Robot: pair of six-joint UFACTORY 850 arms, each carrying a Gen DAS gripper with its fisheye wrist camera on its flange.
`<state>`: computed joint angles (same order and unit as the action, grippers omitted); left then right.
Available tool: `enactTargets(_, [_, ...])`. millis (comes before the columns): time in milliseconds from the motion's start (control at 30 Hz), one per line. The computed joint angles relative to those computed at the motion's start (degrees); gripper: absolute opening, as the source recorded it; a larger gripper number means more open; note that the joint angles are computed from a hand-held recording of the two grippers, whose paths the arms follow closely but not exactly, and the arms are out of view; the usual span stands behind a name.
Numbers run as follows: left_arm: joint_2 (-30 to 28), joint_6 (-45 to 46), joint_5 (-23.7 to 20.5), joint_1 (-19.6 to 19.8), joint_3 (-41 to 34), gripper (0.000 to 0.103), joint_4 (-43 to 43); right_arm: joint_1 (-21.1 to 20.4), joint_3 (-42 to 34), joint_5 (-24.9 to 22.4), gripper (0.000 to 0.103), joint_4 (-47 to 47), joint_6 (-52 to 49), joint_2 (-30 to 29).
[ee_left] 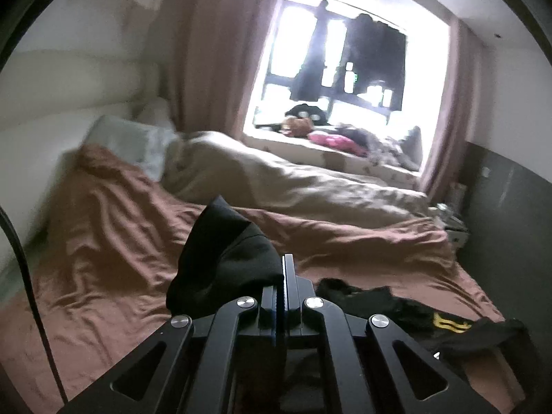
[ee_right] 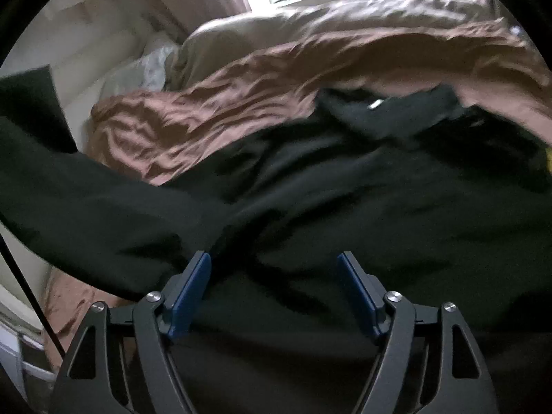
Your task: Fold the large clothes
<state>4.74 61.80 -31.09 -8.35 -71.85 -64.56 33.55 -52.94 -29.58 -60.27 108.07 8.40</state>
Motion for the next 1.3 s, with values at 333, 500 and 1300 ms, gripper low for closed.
enactTargets(333, [-1.5, -2.8, 1.9, -12.9, -0.4, 0.001, 2.8, 0.8, 10.3, -6.9, 0.074, -2.3, 5.1, 12.7])
enactTargets(500, [-3.2, -1.6, 2.4, -18.8, 0.1, 0.002, 1.8, 2.8, 14.2, -12.2, 0.074, -0.2, 5.0, 18.8])
enactTargets(1300, [-13.6, -6.8, -17.2, -24.4, 4.4, 0.092, 6.9, 10.3, 17.4, -29.1, 0.074, 1.3, 7.0, 22.9])
